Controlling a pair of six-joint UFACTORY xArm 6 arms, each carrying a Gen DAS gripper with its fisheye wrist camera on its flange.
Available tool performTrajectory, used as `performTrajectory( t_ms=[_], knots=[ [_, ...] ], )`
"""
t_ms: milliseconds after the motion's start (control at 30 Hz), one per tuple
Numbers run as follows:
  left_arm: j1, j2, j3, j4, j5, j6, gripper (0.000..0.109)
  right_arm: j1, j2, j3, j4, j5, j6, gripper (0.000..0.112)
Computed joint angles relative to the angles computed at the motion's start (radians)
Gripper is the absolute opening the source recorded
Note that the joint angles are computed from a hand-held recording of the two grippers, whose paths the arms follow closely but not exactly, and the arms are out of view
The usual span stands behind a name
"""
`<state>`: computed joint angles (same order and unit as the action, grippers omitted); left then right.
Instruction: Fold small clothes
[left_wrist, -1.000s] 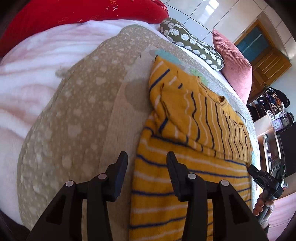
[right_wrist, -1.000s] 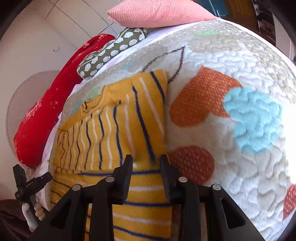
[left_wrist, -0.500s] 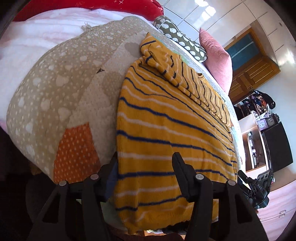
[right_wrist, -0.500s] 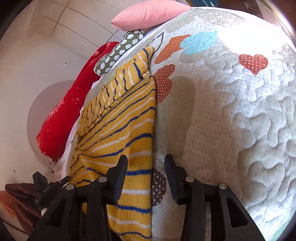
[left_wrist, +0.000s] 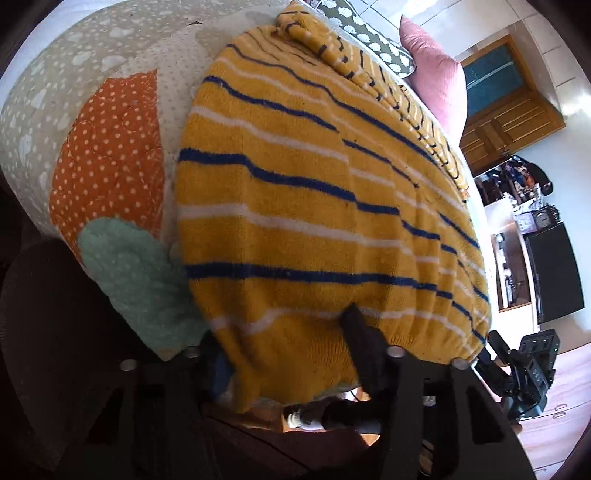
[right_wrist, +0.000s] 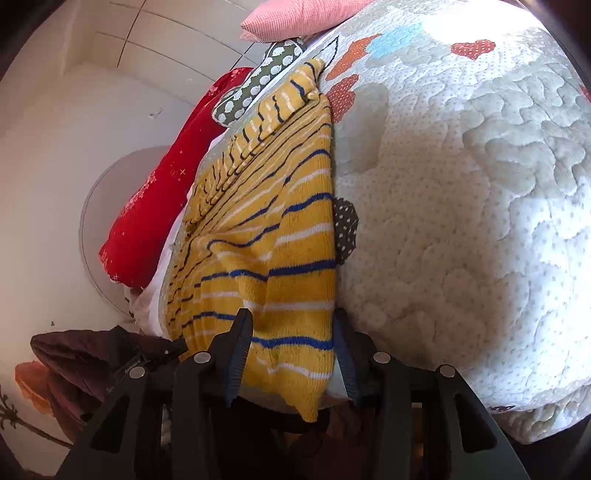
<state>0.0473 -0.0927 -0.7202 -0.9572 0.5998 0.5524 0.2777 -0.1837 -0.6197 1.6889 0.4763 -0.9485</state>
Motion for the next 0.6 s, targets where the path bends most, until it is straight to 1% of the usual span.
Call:
performTrajectory(
  t_ms=[67,100,133,200,267,300,333,367,400,433,500,600],
  knots=[
    [0.02,-0.01,-0.005,-0.039,0.04,0.023,0.017,0.049,0.017,-0.018,0.013,-0.063,-0.013,0.048],
    [0.023,-0.02,-0.002,-0.05,0.042,0.034,0.012,0.076,0.021,-0.025,0.006,-0.103,-0.014,0.051],
    [0.021,-0.036,0.006,-0.054,0.033,0.038,0.01,0.102,0.03,-0.037,-0.014,-0.146,-0.003,0.051],
    [0.011,-0.062,0.019,-0.04,0.004,0.027,0.009,0.148,0.04,-0.05,-0.08,-0.221,0.037,0.053],
    [0.013,-0.09,0.031,-0.043,-0.002,0.02,0.008,0.187,0.053,-0.054,-0.175,-0.29,0.107,0.052],
    [0.017,-0.105,0.04,-0.046,-0.002,0.017,0.008,0.2,0.055,-0.051,-0.236,-0.317,0.156,0.047],
    [0.025,-0.117,0.046,-0.049,0.003,0.017,0.008,0.207,0.056,-0.046,-0.296,-0.336,0.204,0.028],
    [0.039,-0.137,0.061,-0.054,0.01,0.021,0.008,0.204,0.054,-0.043,-0.314,-0.328,0.213,0.022],
    [0.053,-0.157,0.078,-0.061,0.016,0.028,0.008,0.198,0.047,-0.042,-0.289,-0.313,0.194,0.018],
    [0.061,-0.168,0.085,-0.066,0.017,0.027,0.008,0.192,0.039,-0.042,-0.236,-0.295,0.149,0.016],
    [0.086,-0.19,0.101,-0.068,0.029,0.03,0.008,0.193,0.024,-0.032,-0.217,-0.279,0.134,0.015],
    [0.112,-0.202,0.11,-0.063,0.052,0.025,0.008,0.205,-0.004,-0.004,-0.263,-0.275,0.167,0.014]
  ],
)
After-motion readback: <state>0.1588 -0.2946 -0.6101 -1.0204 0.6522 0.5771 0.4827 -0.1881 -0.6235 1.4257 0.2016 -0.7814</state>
